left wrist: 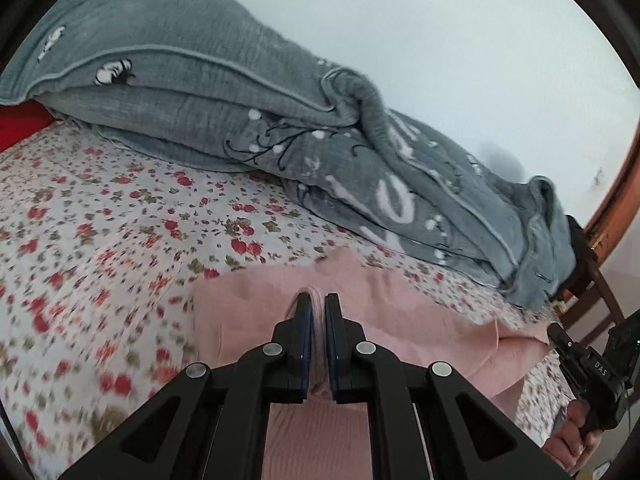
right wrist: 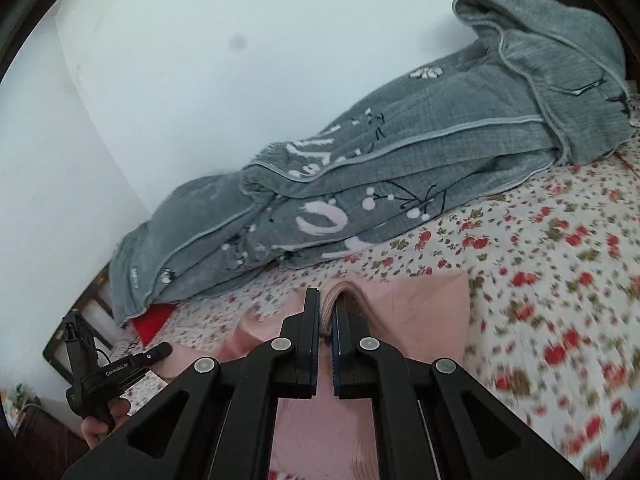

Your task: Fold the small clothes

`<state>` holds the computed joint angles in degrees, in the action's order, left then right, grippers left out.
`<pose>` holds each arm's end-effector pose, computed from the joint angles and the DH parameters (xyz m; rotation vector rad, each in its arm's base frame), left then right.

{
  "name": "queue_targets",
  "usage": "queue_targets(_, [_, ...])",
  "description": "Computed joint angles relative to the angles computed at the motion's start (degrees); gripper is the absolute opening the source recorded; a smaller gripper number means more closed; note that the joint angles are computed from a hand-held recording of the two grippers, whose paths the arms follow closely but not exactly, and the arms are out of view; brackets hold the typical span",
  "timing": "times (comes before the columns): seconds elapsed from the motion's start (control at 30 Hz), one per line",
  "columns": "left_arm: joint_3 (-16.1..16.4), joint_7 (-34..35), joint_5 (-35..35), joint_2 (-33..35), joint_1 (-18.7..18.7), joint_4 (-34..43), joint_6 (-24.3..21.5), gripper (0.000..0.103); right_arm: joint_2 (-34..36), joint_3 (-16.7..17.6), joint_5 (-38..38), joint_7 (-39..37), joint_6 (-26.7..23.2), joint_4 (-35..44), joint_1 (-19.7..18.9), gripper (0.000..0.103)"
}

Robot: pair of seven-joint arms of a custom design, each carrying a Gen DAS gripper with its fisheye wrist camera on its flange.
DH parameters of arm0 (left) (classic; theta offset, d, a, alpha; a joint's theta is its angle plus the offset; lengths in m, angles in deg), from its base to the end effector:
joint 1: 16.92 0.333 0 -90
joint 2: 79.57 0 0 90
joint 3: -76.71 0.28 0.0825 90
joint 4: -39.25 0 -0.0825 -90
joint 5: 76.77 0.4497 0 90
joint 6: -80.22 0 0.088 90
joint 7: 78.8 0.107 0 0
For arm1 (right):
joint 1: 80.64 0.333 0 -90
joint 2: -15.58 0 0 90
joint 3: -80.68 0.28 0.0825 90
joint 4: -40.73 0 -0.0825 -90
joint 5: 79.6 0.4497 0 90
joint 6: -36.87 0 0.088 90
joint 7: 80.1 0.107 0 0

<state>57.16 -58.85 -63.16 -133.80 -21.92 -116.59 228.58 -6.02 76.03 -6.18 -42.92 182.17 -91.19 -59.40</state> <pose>0.3874 -0.1774 0.5236 -2.2317 1.0898 -0.9940 0.5354 0.1462 0.4990 -1.6198 1.1846 0.0250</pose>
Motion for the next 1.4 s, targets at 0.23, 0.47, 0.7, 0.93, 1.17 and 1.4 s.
queue_targets(0.23, [3.5,1.6,-1.4,14.2,4.2,6.1,2.4,0.034,18.9,5.1,-8.4,11.6,4.6,14.7,-1.9,0.019])
queue_targets(0.47, [4.8,4.3,-2.1,13.9,3.7,3.6,8.0,0.05,22.4,8.5,-15.0,11.5,8.9,16.1,-4.3,0.038])
queue_targets(0.7, [2.5,10.6,1.5,25.2,3.9,12.6,-1.8,0.051,27.2,9.5,-32.2,21.9,6.7,18.5,-4.8,0.043])
queue_targets(0.93, [3.1,3.7,3.3,17.9,5.6,4.7,7.3,0.007,24.0,11.7,-20.0,9.5,12.2,15.1,-6.4,0.005])
queue_targets(1.17, [2.4,2.9,4.3,22.1,5.7,7.2,3.9,0.015,27.0,10.8,-32.5,23.2,10.2,17.2,-6.2,0.007])
queue_targets(1.4, [1.4,5.0,5.3,13.3,3.5,4.7,-1.8,0.072,19.1,9.3,-35.4,22.2,15.0,9.4,-5.5,0.06])
